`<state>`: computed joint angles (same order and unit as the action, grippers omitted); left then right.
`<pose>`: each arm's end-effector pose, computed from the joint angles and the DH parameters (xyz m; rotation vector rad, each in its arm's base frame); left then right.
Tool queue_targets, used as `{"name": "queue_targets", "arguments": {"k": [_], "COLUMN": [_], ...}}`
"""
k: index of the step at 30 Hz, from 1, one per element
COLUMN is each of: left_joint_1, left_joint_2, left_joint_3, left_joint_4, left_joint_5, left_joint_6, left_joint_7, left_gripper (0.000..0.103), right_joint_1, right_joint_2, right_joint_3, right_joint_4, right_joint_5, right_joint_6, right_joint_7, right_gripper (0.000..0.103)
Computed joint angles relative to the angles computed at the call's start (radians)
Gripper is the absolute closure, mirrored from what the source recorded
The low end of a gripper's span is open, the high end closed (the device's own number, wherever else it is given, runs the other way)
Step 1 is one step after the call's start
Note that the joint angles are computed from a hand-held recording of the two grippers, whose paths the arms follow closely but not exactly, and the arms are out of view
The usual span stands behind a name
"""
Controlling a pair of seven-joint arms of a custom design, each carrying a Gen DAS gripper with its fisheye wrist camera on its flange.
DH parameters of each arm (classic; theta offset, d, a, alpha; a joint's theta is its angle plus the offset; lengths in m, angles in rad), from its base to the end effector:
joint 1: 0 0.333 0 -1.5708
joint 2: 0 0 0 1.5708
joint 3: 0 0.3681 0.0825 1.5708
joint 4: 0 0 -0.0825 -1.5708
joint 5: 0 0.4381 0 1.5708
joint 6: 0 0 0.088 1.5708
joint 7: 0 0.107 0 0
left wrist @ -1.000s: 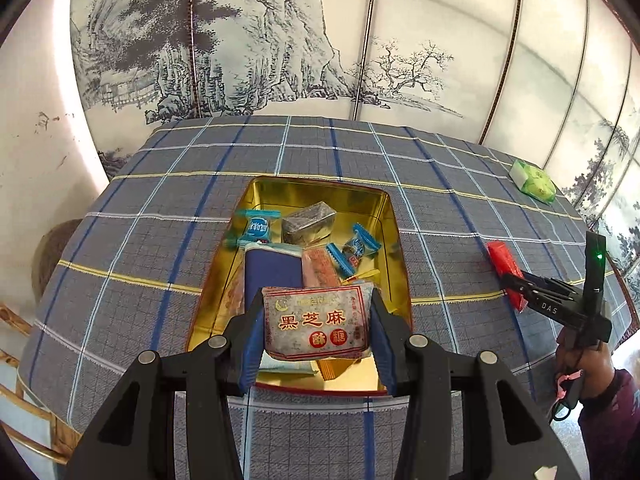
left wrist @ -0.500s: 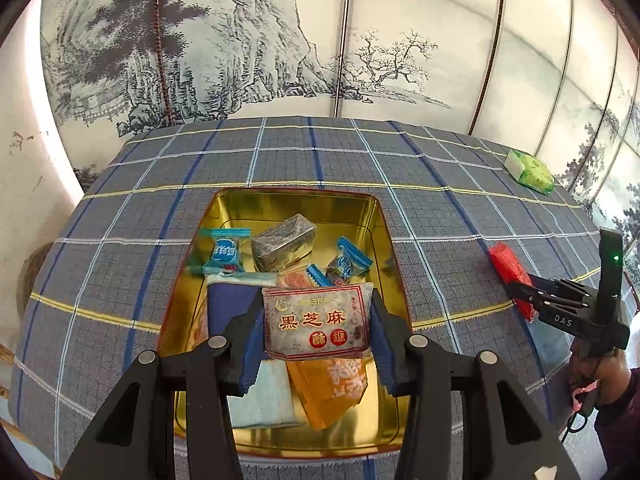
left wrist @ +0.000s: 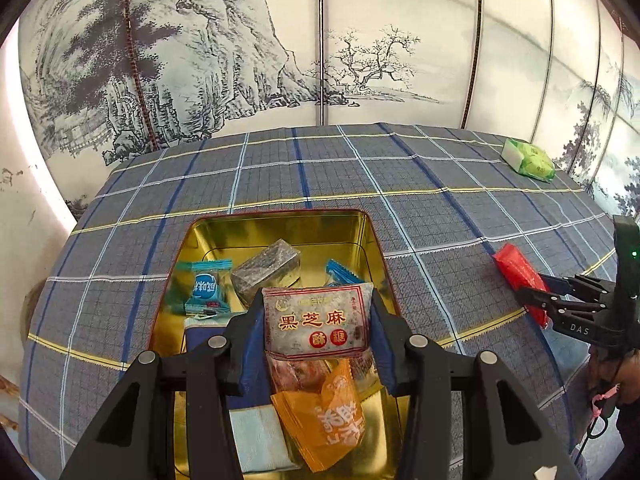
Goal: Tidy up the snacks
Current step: 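Carry the black-sesame box into the tin and open the left tool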
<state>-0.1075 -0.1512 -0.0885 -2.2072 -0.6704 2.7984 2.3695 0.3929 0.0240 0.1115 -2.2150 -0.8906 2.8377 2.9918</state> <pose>0.5787 -0.0876 0.5497 -1.3561 2.1582 -0.9620 0.5123 0.3286 0.4386 -1.6220 1.8613 -0.5093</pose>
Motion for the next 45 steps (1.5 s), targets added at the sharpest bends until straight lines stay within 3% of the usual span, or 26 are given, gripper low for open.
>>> {"name": "queue_targets", "arguments": {"k": [21,38,45], "left_joint_1": [0.01,0.027,0.022], "left_joint_2": [0.047,0.07,0.071], "left_joint_3": [-0.008,-0.02,-0.015], "left_joint_4": [0.038,0.03,0.029], "left_joint_5": [-0.041,0.011,-0.023], "left_joint_6": [-0.002,0.031,0.04], "left_joint_7": [0.058,0.006,0.044], "left_gripper": [0.061,0.059,0.057], "right_joint_1": [0.004,0.007,0.008], "right_joint_2": [0.006,0.01,0.011], "right_joint_3": [-0.002,-0.003,-0.003], "right_joint_4": [0.008,0.015,0.016], "right_joint_5": [0.006,0.01,0.01], "right_joint_6": [-0.007,-0.013,-0.012], "right_joint_7": [-0.006,-0.011,-0.011], "right_gripper": [0.059,0.059,0.059]}}
